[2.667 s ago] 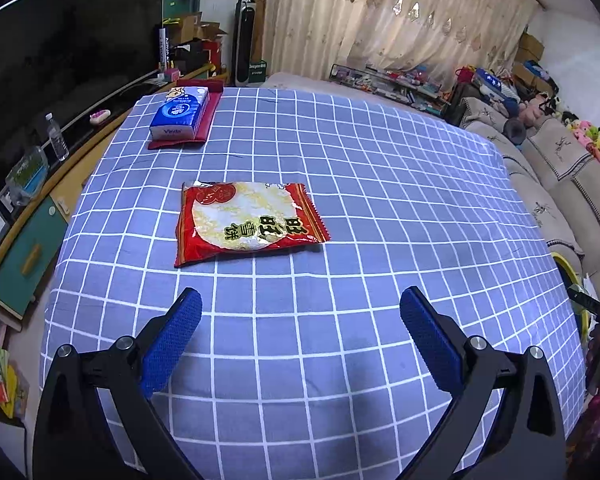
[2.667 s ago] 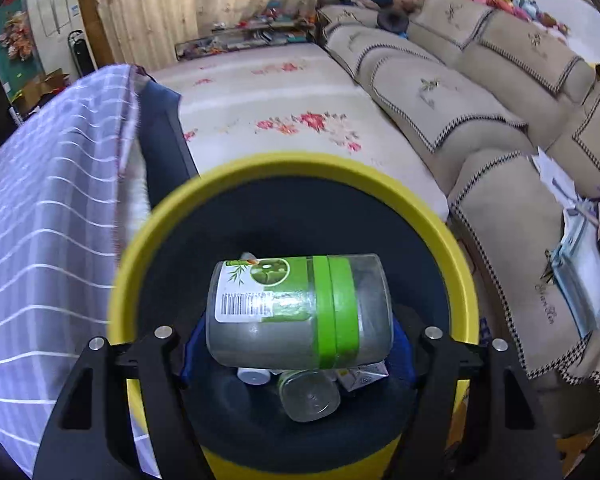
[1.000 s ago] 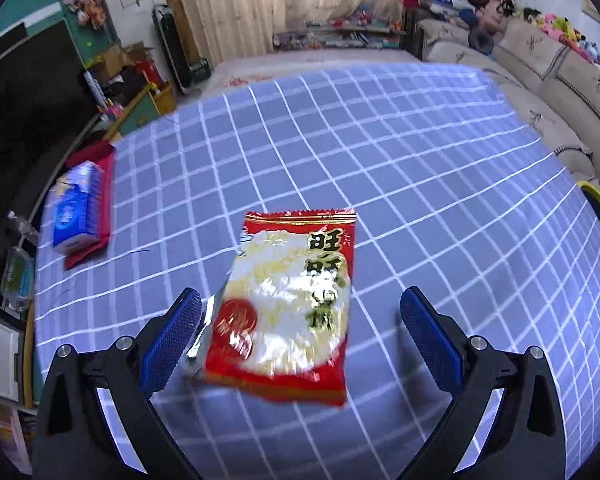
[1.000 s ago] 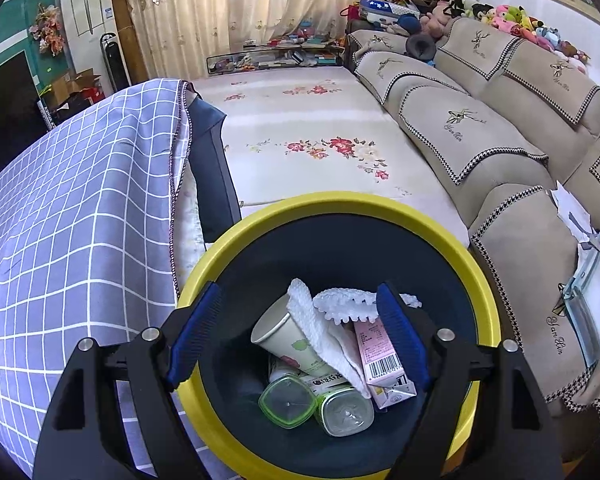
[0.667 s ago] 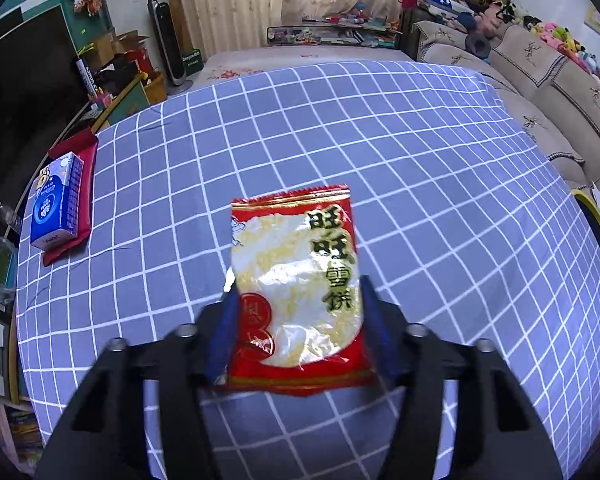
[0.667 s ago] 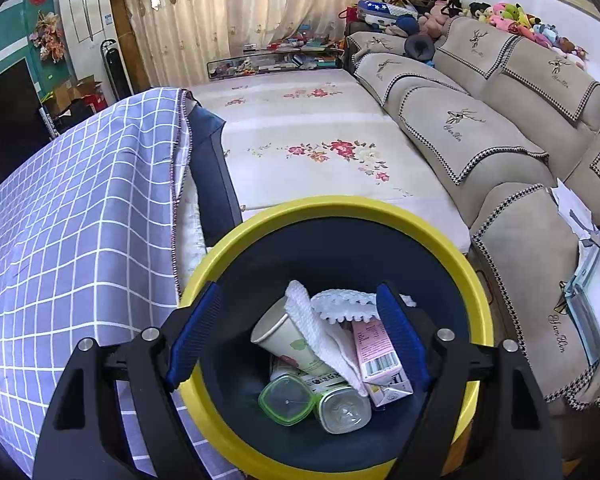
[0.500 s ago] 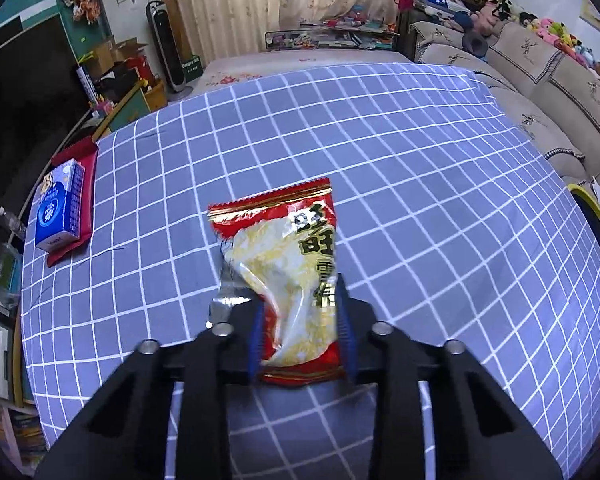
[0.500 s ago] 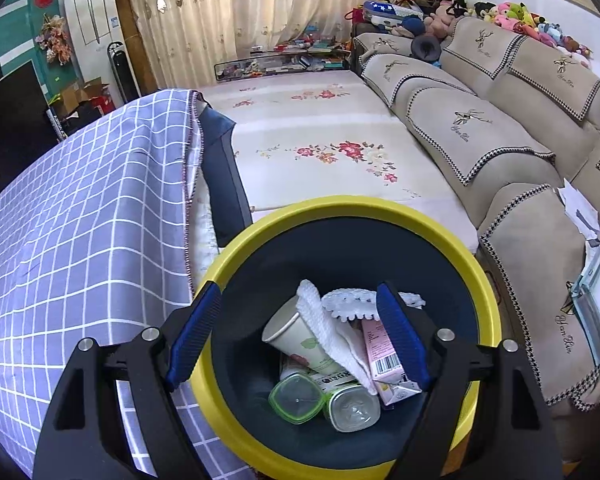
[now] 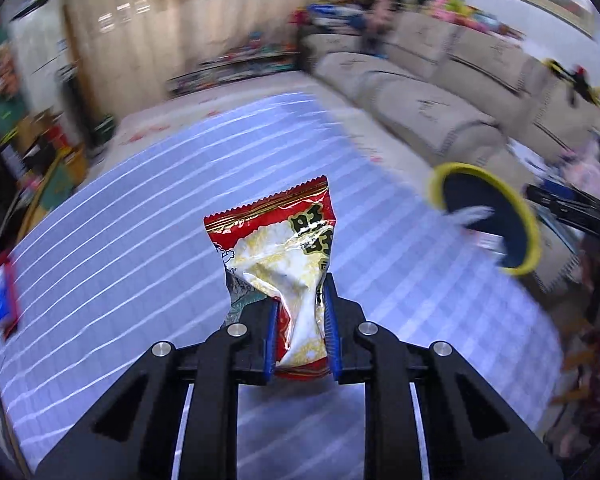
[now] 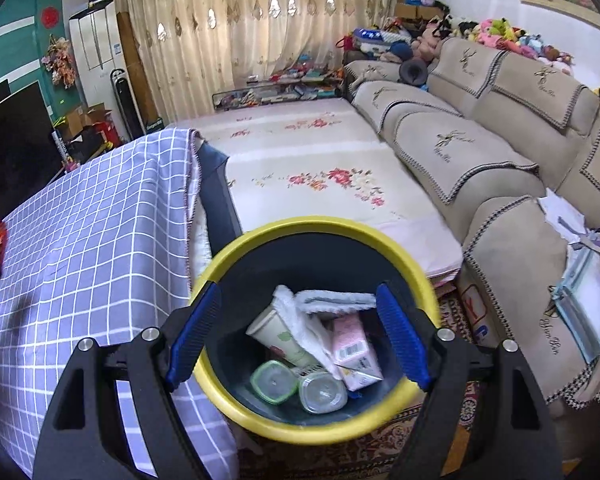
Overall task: Collect trash
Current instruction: 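Carry the red snack bag over the yellow bin and open the left gripper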
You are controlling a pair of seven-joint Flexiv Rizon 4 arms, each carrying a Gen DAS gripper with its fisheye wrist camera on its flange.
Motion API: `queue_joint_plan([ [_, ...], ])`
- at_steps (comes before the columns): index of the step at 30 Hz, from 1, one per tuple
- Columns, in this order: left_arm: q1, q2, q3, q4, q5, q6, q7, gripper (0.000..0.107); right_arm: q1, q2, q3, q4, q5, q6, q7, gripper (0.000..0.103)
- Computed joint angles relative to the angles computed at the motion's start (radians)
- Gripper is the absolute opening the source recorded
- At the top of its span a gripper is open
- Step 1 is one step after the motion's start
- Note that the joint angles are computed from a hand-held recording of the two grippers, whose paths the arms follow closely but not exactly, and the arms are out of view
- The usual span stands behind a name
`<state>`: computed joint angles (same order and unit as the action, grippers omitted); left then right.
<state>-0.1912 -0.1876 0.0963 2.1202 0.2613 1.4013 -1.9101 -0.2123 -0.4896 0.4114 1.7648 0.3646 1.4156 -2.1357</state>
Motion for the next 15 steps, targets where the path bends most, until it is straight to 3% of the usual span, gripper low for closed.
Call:
queue_joint_plan([
  [3,-0.003,-0.095,-0.102,-0.102,-0.093,-0.007,0.11,0.02,-0.047,0.017,0.015,0.011,0.029,0.014,-0.028,0.076],
  [6,-0.037,-0.206,-0.159,-0.239,-0.169,-0.054,0.214,0.02,-0.084,0.024,0.021,0.01,0.055,0.014,-0.052,0.077],
  [11,-0.12,-0.392,-0.176,-0.494,-0.249,-0.195,0.316,0.021,-0.125,0.029,0.002,0.004,0.098,-0.009,-0.082,0.077],
  [15,-0.176,-0.527,-0.151,-0.69,-0.279,-0.313,0.334,0.025,-0.147,0.023,-0.022,-0.015,0.133,-0.043,-0.087,0.077],
])
